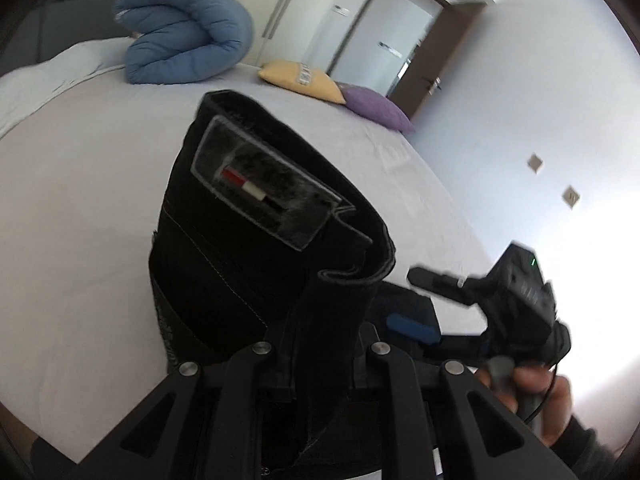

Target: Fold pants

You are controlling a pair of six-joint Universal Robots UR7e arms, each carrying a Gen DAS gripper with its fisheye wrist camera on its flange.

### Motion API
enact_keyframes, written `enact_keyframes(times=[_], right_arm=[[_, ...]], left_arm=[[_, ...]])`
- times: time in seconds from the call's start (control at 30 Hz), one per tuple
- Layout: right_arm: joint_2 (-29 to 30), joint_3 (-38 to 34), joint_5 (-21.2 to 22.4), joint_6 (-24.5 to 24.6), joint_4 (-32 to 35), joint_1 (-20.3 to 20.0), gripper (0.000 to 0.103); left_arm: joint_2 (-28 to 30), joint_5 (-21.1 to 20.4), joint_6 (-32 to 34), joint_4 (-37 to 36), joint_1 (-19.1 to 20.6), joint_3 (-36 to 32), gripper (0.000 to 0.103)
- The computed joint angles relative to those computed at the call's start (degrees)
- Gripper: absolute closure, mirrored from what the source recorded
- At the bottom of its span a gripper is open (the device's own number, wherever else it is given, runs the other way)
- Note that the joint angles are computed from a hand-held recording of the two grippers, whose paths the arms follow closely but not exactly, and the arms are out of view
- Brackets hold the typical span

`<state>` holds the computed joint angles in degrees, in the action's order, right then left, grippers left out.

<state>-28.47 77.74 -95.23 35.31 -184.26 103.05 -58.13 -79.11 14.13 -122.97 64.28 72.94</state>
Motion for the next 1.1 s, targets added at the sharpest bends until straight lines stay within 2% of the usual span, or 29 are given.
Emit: enact_keyframes(times=[0.03,0.13,0.23,0.37,0.43,0.47,0.5,0.53,0.57,0.6,0.7,0.8,1.1], right_arm=[[-1.3,2.23,1.54,0.42,-2.87,-0.64,0.023],[-3.84,6.08,3.89,0.96,-5.27,-1.88,0.023],[-5.04,8.0,3.7,0.11,-4.52,-2.33,0.023],[-7.8,12.48,5.1,-0.82,-4.09,-3.13,0.023],[-7.76,11.95,2.62,-2.09,-1.67,-2.68,0.023],[-7.85,11.09,-0.66,-3.14,1.65,-2.05,0.024],[-7.62,10.3,-1.9,-3.64,3.61,-1.88,0.035],[-7.59,9.61,-3.12,-4.47,5.9,-1.64,0.05],[-7.48,8.99,-3.68,-4.98,7.75,-1.55,0.056],[-7.38,8.5,-3.74,-5.2,9.28,-1.62,0.07],[-7.73,9.46,-4.87,-6.15,8.93,-1.81,0.088],[-9.47,12.58,-6.26,-7.38,6.24,-1.38,0.091],[-16.94,20.9,-8.87,-9.09,1.07,-2.04,0.092]], left_arm=[[-0.05,1.19,1.04,-0.14,-0.74,1.56,0.087],[-0.46,4.88,4.58,-0.56,-2.61,6.79,0.087],[-1.65,8.15,9.78,-1.76,-4.27,11.9,0.087],[-1.15,10.6,11.84,-1.15,-5.22,13.76,0.087],[-1.45,12.32,13.47,-2.78,-5.81,15.33,0.087],[-1.55,12.86,14.31,-3.76,-6.03,16.13,0.087],[-1.43,13.41,15.06,-4.35,-6.31,16.33,0.087],[-1.42,13.72,15.48,-4.78,-6.51,16.57,0.087],[-1.29,13.97,16.05,-5.23,-6.68,16.66,0.087],[-1.45,14.11,16.35,-5.6,-6.81,17.06,0.087],[-0.89,13.87,17.05,-5.76,-7.13,16.92,0.087],[-1.69,13.21,18.64,-6.71,-7.82,18.34,0.087],[-0.67,10.96,20.53,-8.07,-10.58,20.02,0.087]])
